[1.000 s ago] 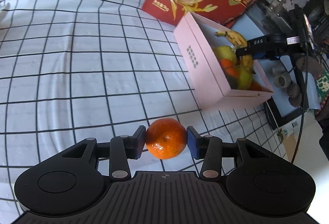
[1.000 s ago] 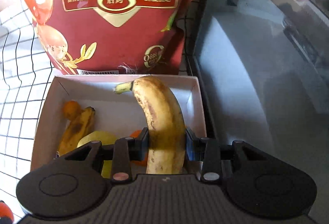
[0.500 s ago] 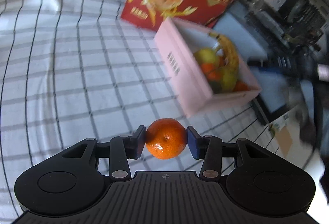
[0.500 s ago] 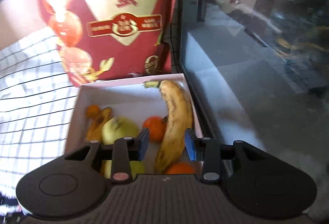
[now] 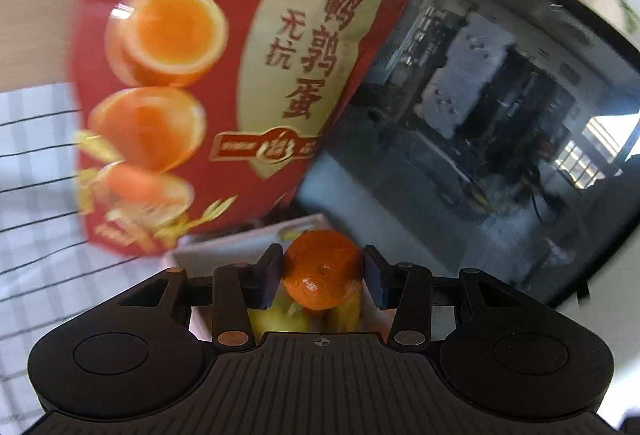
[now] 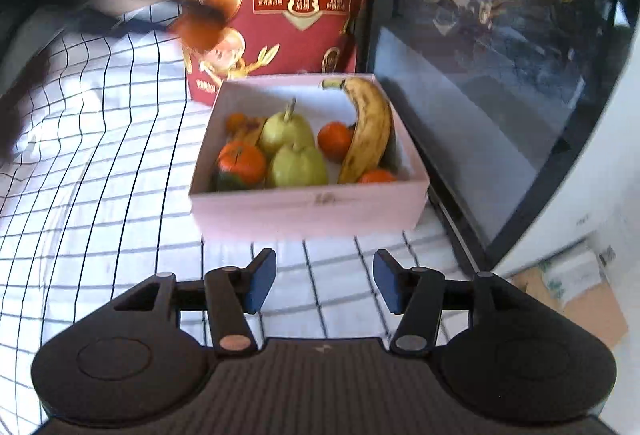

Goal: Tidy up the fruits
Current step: 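Lower the banana into the pink box and open the right gripper, then open the left gripper to drop the mandarin orange into the pink box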

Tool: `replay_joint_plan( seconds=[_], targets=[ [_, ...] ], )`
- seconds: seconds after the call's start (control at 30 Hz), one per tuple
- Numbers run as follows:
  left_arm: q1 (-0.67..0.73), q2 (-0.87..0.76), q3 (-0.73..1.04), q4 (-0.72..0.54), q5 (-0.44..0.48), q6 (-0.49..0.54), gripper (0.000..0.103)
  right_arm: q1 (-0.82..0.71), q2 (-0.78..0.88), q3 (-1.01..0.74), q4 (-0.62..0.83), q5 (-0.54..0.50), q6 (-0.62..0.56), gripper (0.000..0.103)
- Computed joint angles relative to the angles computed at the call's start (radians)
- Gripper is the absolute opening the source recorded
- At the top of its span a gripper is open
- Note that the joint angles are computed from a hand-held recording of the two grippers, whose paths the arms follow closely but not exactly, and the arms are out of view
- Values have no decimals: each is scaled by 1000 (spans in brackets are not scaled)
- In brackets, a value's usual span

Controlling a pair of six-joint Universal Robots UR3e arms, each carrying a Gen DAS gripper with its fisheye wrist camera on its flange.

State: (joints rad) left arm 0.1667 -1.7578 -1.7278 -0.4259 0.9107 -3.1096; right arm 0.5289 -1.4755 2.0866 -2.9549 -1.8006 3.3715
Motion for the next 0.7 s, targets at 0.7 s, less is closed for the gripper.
replay_joint_plan(
  seconds=[0.7],
  targets=[
    [-365,232,-891,734,789,-327,48,-240,163,230,-475,308,-218,73]
  ],
)
